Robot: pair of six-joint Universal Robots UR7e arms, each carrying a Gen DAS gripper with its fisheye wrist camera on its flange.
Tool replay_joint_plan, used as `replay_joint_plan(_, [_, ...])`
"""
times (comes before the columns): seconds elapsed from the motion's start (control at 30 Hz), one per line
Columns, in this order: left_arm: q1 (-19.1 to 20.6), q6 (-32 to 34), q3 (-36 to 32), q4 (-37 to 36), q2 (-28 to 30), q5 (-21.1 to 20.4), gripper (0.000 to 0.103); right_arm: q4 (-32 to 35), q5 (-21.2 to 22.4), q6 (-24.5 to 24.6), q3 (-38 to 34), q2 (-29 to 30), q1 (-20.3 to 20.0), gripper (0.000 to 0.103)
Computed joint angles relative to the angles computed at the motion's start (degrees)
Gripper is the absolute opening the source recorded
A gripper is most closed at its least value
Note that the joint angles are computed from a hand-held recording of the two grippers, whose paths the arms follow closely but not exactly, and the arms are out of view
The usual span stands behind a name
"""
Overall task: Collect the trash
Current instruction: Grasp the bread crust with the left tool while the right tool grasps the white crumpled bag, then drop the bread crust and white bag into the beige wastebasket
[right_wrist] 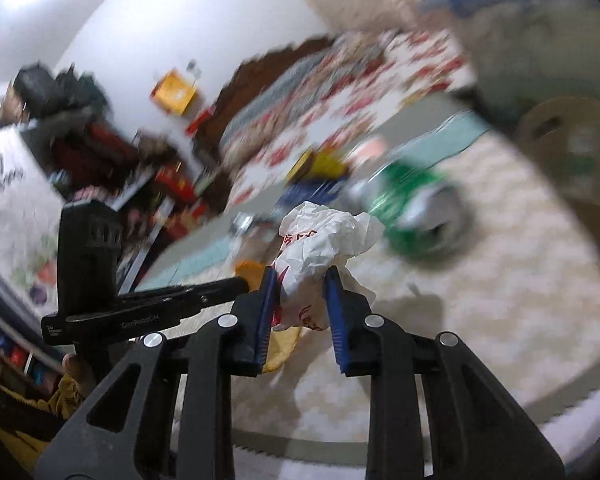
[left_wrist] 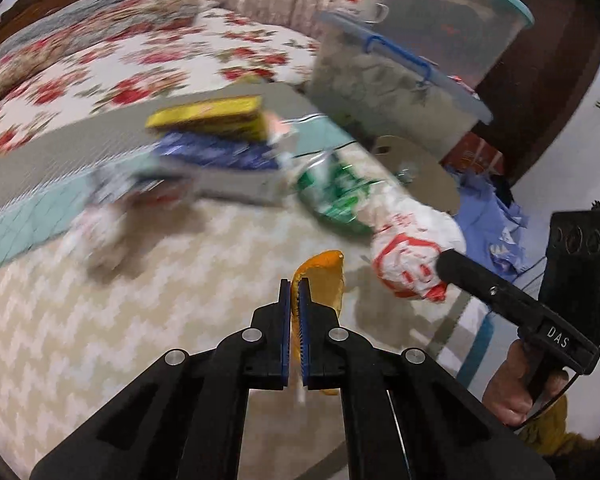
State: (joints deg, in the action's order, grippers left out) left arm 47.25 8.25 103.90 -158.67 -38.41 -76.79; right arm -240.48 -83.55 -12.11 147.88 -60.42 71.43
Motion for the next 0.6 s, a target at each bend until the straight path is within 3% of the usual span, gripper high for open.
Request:
replay_joint_plan(0.17, [-3.25, -0.28, -8.45, 1.92, 7.26, -3.27, 0.003, -8.46, 1.42, 2.89, 4.40, -6.34, -8.28, 0.028])
replay_joint_plan(0.23, [-4.17, -1.36, -13.24, 3.39, 11.03, -5.03, 0.003, -9.85, -0.41, 3.82, 4.29, -7.98, -10.41, 0.028])
replay_joint_plan(0.33, [-5.41, -3.65, -22.44, 6.02, 18.10, -7.10, 0.003, -6.84, -0.35, 6.11, 3.09, -12.24, -16.06, 0.028])
replay_joint_plan(0.43, [-6.70, -5.81, -32.06, 10.13, 25.35, -7.36, 0.003, -1.85, -1.14, 6.89, 0.94, -14.62, -18.85, 0.028])
replay_joint_plan(0.6, [-8.62, -6.32, -42.47, 14.45, 34.09, -3.72, 0.004, 8.50, -2.60, 6.46, -3.09, -16.98, -21.71, 0.033])
